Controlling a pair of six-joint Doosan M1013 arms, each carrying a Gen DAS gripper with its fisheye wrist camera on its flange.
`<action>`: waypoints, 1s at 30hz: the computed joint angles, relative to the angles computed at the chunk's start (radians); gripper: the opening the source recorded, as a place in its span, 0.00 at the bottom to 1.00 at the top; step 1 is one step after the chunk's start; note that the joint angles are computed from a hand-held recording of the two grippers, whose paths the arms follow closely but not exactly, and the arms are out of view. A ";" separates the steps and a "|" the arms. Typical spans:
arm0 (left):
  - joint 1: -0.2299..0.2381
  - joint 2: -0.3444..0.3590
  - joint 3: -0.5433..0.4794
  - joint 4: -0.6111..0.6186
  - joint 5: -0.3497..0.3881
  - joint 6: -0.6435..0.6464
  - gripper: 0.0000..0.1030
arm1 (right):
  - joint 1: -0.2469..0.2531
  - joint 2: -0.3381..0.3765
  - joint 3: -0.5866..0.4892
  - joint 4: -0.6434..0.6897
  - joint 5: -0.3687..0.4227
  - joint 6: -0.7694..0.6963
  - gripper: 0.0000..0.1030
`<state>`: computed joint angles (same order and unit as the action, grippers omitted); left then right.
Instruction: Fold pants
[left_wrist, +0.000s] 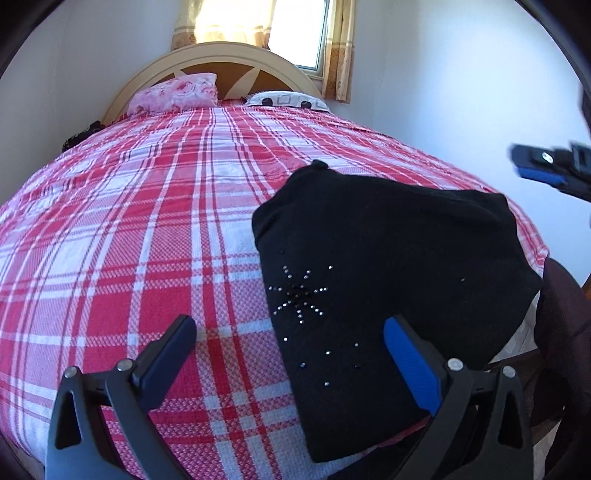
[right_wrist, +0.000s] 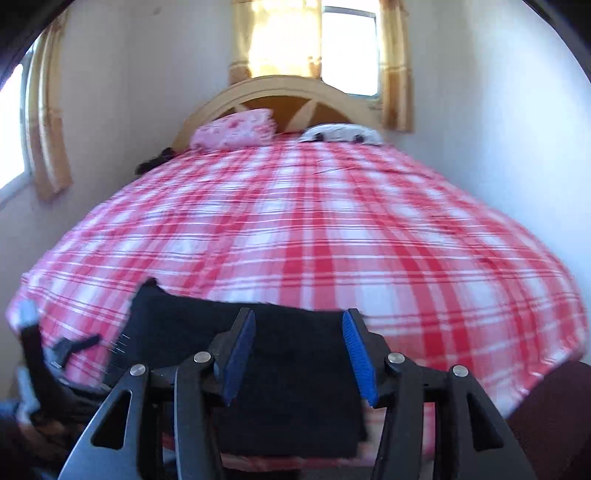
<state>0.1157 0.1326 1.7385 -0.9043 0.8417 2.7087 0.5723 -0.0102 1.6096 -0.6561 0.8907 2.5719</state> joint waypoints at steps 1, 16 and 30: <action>0.000 -0.001 0.001 -0.006 -0.001 0.007 1.00 | -0.036 0.012 -0.017 0.111 -0.049 -0.097 0.49; 0.017 0.002 0.028 -0.126 0.012 0.149 1.00 | -0.184 0.430 -0.535 0.953 0.428 -0.823 0.45; 0.020 0.003 0.038 -0.169 0.016 0.208 1.00 | -0.127 0.557 -0.695 0.903 0.679 -0.792 0.07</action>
<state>0.1362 0.1356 1.7762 -1.0732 0.8578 2.9171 0.4453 0.5472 0.9141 0.2468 1.5697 1.7801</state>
